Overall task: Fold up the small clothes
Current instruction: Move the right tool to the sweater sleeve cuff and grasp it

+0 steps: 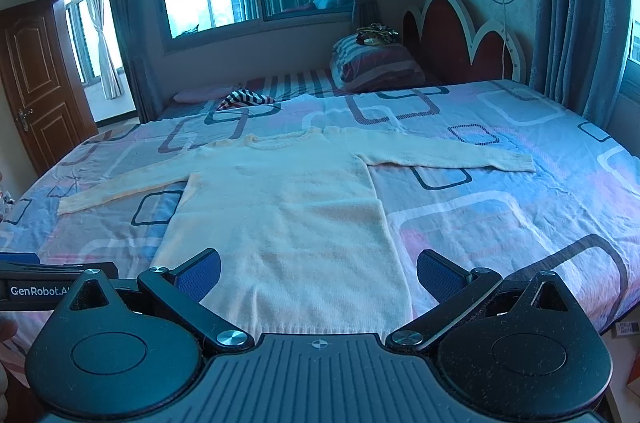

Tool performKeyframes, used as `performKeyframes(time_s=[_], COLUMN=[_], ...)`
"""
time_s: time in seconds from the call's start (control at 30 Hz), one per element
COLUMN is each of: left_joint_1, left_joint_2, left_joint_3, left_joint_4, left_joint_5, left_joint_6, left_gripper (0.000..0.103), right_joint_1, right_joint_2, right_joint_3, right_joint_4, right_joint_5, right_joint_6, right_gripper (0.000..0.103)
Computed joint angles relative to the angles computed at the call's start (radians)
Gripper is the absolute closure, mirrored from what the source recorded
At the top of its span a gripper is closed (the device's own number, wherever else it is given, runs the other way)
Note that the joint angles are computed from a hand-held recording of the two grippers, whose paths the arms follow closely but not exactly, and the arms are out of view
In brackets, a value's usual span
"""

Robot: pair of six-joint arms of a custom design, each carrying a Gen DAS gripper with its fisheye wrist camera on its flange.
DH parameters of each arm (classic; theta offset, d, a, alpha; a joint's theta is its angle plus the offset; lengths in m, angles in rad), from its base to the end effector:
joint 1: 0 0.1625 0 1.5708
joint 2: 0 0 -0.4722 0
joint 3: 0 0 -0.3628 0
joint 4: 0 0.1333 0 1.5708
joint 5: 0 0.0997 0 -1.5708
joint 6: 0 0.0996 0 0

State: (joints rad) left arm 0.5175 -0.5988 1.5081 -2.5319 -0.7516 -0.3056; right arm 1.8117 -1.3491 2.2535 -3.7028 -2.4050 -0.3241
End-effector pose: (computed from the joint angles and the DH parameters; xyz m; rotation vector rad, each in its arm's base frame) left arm -0.5203 -0.5333 0.0796 0.8657 2.2819 -0.7150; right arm 0.1591 -0.3982 0.4093 -0.0407 -2.0250 1.3254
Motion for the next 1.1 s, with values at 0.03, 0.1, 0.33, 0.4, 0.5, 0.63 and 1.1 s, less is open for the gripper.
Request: performKeyframes(time_s=[0.03,0.1,0.33,0.4,0.5,0.63,1.1], left_joint_1=[0.002,0.007,0.027,0.033,0.044,0.061,0.104], left_joint_2=[0.003,0.012,0.053,0.070,0.103,0.154,0.411], left_joint_3=[-0.006,-0.018,-0.083,-0.111,-0.161,-0.242,-0.689], left_joint_4=[0.002,0.004,0.025,0.035,0.050,0.074,0.251], left_joint_5=[0.000,0.003,0.012,0.016,0.023,0.034,0.089], left_joint_6=[0.002,0.005,0.010,0.013,0.018,0.025,0.022], left_gripper=[0.001,0.001,0.001,0.001,0.001,0.001,0.001], right_joint_1=[-0.004,-0.012,-0.060,-0.079,-0.110,-0.163,-0.377], right_joint_2=[0.001,0.000,0.002,0.001,0.003,0.005,0.006], right_joint_3=[-0.004,-0.012,-0.051,-0.064,-0.087,-0.129,-0.350], right_joint_4=[0.002,0.007,0.044,0.055,0.066,0.092,0.306], right_joint_5=[0.002,0.008,0.034,0.049,0.071,0.098,0.203], right_joint_6=[-0.002,-0.007,-0.022,-0.025,-0.037,-0.054,-0.070], right_gripper=[0.000,0.000,0.000,0.000,0.000,0.000,0.000])
